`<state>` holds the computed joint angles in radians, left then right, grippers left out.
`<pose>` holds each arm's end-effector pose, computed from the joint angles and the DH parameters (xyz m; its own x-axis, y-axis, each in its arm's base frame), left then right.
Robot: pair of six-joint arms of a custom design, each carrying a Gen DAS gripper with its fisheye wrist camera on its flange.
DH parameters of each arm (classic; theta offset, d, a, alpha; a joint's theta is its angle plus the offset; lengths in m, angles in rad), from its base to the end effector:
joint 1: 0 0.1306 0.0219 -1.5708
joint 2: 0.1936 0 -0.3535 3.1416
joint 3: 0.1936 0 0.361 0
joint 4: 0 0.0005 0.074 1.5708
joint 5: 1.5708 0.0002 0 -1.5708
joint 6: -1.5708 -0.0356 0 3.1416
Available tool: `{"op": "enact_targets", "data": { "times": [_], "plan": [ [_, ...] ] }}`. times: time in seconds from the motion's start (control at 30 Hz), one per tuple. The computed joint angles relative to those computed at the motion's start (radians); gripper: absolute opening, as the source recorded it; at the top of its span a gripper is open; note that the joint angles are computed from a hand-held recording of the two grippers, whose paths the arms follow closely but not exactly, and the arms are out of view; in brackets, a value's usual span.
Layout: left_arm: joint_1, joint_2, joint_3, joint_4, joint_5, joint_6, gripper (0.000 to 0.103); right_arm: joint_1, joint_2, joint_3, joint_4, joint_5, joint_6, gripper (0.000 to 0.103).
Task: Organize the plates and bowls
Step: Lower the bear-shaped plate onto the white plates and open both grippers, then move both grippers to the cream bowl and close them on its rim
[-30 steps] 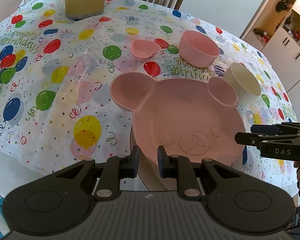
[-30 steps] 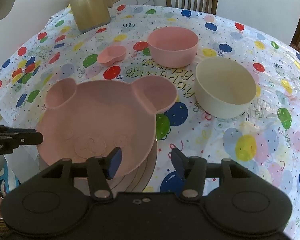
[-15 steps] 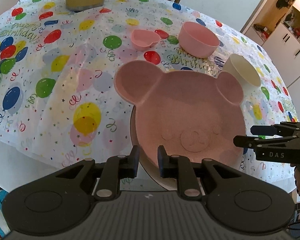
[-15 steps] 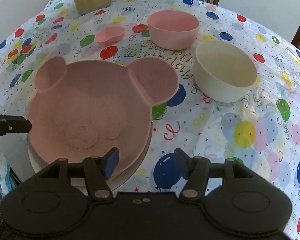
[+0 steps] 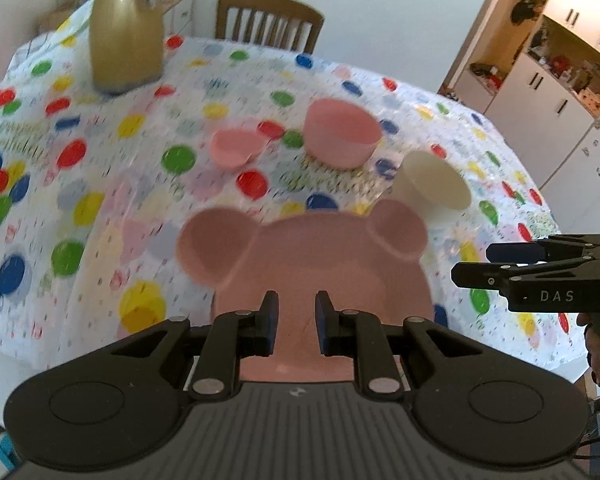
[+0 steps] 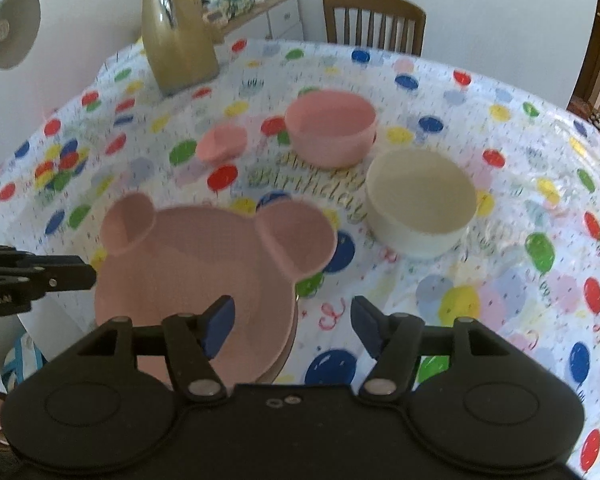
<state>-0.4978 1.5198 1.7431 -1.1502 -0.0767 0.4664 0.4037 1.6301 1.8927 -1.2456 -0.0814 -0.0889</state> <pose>0.4314 -0.2319 0.4728 -0.8236 -0.0627 -0.5638 0.0732 0.9738 -0.2152 0.4768 0.2063 0.4753 -0.8007 -0.2458 -0.5463 -0.3633 0.9243 0.1166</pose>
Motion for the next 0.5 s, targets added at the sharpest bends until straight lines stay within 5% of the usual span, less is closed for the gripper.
{"op": "enact_targets", "data": {
  "times": [0.27, 0.33, 0.4, 0.47, 0.5],
  "plan": [
    [-0.024, 0.113, 0.172, 0.019, -0.018, -0.053, 0.019, -0.051, 0.015, 0.069, 0.032, 0.007, 0.019, 0.076],
    [-0.031, 0.158, 0.234, 0.013, -0.019, -0.060, 0.029, -0.068, 0.019, 0.081, 0.041, 0.009, 0.022, 0.080],
    [-0.042, 0.201, 0.294, 0.013, -0.043, -0.066, 0.070, -0.087, 0.031, 0.100, 0.047, 0.011, 0.027, 0.083],
    [-0.057, 0.235, 0.338, 0.030, -0.089, -0.063, 0.087, -0.102, 0.039, 0.109, 0.057, 0.013, 0.029, 0.088],
    [-0.061, 0.256, 0.366, 0.032, -0.095, -0.067, 0.087, -0.111, 0.043, 0.114, 0.061, 0.014, 0.032, 0.093]
  ]
}}
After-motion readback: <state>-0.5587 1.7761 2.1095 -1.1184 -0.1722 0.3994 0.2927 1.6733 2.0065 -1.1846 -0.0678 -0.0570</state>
